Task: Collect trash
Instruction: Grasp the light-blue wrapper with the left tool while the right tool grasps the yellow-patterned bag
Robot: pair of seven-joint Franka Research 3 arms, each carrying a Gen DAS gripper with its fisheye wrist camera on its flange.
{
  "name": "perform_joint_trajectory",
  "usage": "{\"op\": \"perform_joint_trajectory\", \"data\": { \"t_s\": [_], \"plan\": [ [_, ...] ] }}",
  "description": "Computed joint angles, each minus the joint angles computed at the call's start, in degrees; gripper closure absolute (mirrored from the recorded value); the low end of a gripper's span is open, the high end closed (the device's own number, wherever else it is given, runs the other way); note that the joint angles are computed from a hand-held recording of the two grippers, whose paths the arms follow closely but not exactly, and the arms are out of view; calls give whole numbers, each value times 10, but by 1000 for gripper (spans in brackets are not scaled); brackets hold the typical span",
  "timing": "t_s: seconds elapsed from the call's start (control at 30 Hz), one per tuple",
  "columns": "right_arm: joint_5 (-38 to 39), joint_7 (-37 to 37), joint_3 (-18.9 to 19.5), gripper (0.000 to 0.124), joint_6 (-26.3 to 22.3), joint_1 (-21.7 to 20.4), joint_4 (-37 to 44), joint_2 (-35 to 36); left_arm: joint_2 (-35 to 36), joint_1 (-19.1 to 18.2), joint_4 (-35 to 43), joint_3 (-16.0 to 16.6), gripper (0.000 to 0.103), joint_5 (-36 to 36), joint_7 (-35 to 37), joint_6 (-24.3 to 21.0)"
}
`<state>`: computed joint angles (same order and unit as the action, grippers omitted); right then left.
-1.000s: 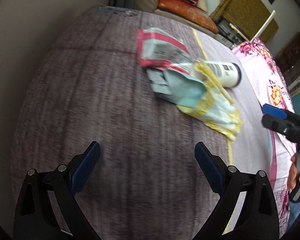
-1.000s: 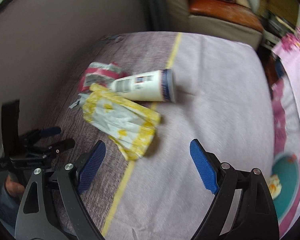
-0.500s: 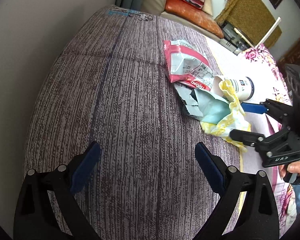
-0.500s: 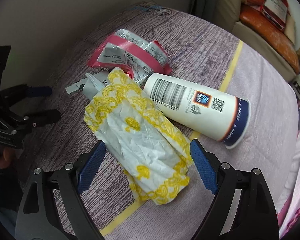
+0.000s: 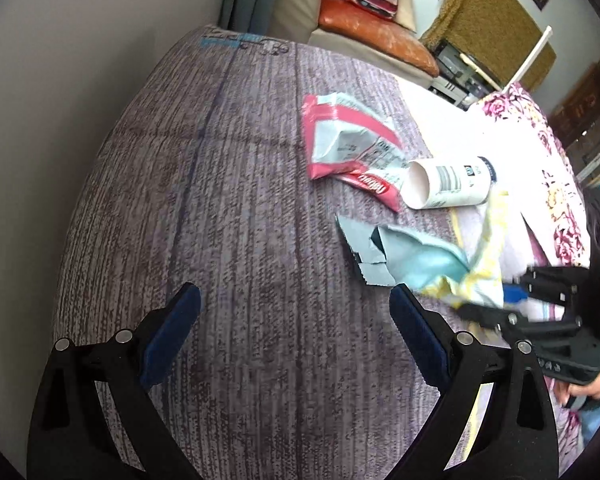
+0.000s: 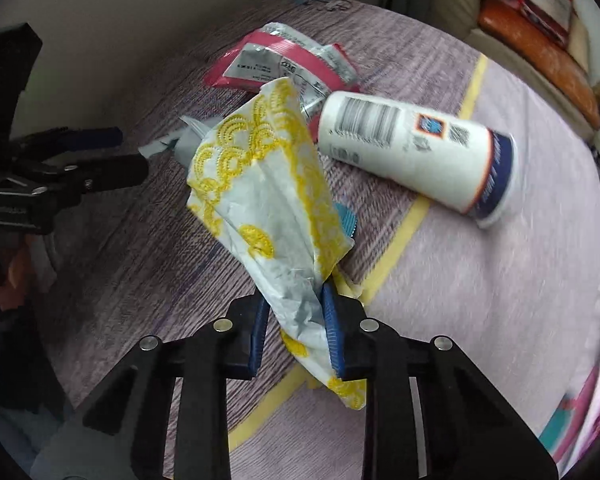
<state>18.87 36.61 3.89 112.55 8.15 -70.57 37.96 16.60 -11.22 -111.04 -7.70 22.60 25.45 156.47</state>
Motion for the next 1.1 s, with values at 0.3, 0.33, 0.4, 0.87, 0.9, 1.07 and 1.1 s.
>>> {"op": "perform_joint_trajectory", "data": {
  "t_s": [0.3, 0.33, 0.4, 0.87, 0.9, 1.07, 1.1],
  "plan": [
    [48, 39, -3, 100, -58, -39, -22, -21, 46, -28, 98, -3, 8, 70, 118, -53],
    [53, 44, -3, 100, -66, -43, -15, -17, 55, -30, 113, -5, 8, 76, 141, -53],
    [57, 45, -4, 100, -70, -48, -12, -16, 71, -31, 136, -8, 8, 73, 173, -45],
    [102, 75, -11, 98, -90, -96, -12, -14, 158, -61, 248, 0, 8, 10, 222, -146],
    [104, 77, -11, 98, -84, -97, -13, -13, 159, -64, 250, 0, 8, 12, 222, -149],
    [126, 79, -11, 106, -47, -111, -40, -27, 147, -68, 240, -5, 8, 15, 230, -149],
    [133, 85, -12, 106, -45, -116, -40, -27, 139, -64, 234, -11, 8, 10, 239, -139]
  ]
}}
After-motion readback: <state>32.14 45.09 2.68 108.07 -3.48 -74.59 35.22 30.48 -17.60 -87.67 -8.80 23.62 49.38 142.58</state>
